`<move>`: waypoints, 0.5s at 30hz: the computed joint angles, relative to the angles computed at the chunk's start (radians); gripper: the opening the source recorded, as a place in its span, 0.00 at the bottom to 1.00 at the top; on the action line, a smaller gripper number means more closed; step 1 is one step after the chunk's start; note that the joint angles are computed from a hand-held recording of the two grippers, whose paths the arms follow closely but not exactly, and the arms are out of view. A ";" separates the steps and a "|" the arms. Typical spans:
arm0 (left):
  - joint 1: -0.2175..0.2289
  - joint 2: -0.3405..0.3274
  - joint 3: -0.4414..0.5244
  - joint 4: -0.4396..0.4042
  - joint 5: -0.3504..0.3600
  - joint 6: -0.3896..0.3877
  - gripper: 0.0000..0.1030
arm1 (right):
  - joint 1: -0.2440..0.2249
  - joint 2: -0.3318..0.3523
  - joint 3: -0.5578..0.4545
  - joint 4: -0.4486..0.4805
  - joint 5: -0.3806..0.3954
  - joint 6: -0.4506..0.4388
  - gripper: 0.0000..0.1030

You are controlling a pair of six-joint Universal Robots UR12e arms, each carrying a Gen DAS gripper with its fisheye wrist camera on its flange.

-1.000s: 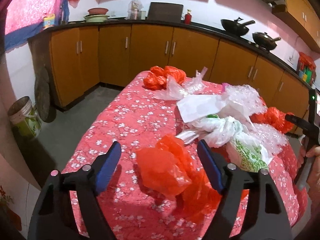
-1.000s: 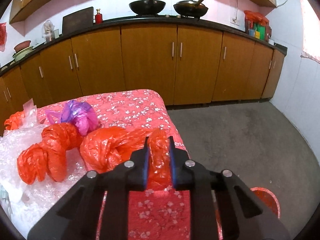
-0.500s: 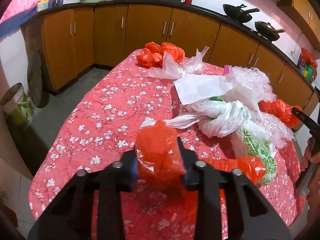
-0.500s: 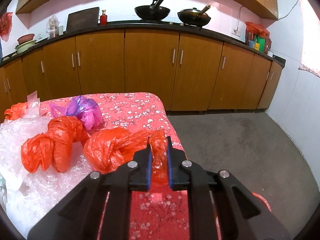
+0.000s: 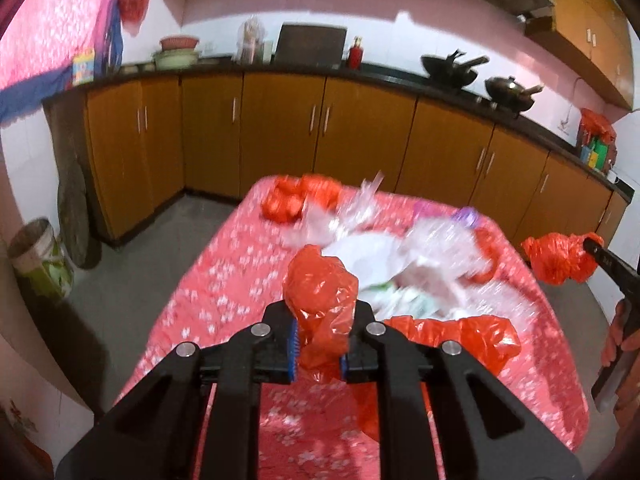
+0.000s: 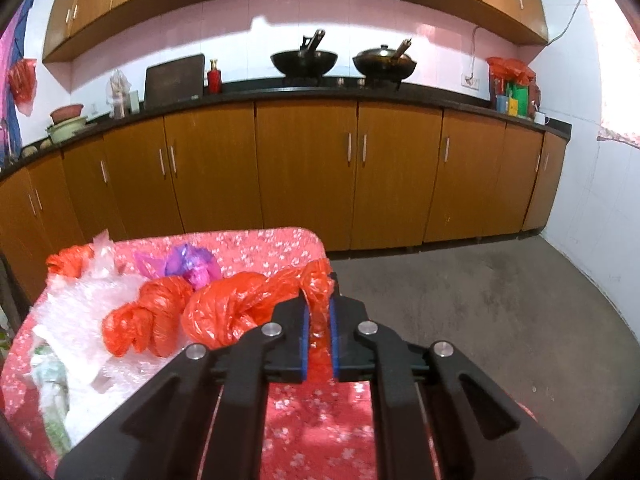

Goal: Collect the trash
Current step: 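Carry both red bags to the orange wastebasket and open both grippers to drop them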

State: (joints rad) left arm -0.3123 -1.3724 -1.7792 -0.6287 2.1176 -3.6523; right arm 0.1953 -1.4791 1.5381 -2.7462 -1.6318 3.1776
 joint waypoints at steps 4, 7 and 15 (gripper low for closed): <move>-0.044 -0.040 0.055 0.052 0.023 0.050 0.14 | -0.033 -0.041 0.029 -0.010 0.018 0.010 0.09; -0.071 -0.071 0.086 0.082 0.014 0.078 0.14 | -0.065 -0.075 0.057 -0.019 0.018 0.009 0.09; -0.147 -0.203 0.209 0.104 -0.075 0.135 0.14 | -0.186 -0.163 0.146 -0.012 0.004 0.020 0.09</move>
